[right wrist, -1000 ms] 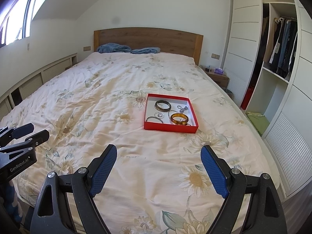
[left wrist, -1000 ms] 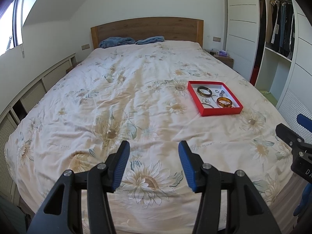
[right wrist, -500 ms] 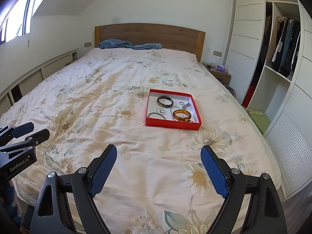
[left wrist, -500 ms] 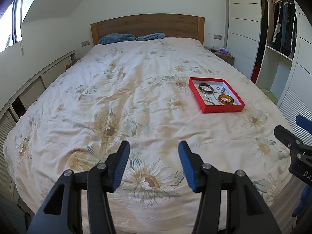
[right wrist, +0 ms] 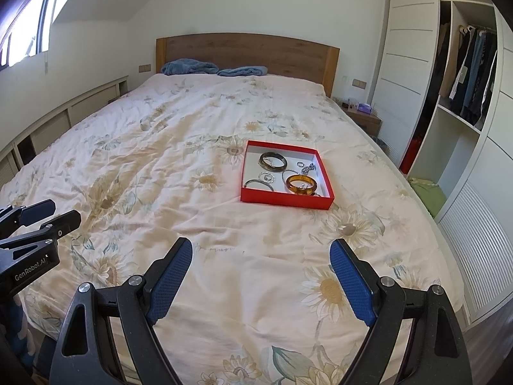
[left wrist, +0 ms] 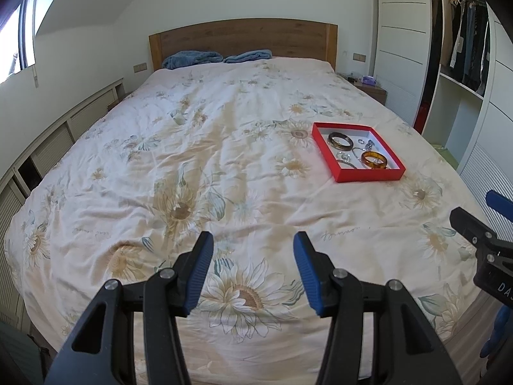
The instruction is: Organize jewelry
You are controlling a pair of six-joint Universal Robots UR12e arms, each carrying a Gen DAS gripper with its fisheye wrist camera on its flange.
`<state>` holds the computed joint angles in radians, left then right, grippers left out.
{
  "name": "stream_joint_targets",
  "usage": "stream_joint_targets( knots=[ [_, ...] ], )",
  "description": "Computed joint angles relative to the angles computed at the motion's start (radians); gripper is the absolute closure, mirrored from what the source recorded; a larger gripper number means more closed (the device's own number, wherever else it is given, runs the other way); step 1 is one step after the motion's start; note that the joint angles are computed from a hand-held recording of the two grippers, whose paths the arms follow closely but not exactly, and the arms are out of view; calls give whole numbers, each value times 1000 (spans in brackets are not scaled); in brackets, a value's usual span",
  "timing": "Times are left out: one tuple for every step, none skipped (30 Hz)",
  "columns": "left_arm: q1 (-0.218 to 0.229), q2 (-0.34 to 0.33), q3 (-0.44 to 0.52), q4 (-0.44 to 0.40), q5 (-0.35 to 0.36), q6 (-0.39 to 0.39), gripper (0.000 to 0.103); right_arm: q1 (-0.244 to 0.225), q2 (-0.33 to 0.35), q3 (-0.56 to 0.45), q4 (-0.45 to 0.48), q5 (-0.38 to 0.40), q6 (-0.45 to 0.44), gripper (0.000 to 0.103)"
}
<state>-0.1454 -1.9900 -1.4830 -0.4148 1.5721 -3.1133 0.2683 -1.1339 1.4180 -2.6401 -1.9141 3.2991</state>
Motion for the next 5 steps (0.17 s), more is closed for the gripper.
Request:
stream_joint_targets(
  knots=[
    [0, 0, 0, 0, 1, 0, 53, 0, 0, 0, 1, 0, 0, 16],
    [0, -1, 0, 1, 2, -1, 53, 0, 1, -1, 2, 0, -1, 16],
    [0, 0, 0, 0, 1, -1, 53, 0, 2, -2, 3, 0, -1, 16],
    [0, 0, 0, 1, 0, -1, 53, 0, 3, -2, 4, 1, -2, 16],
    [0, 0, 1, 0, 0, 0, 53, 0, 3, -3, 5, 1, -2, 16]
  ],
)
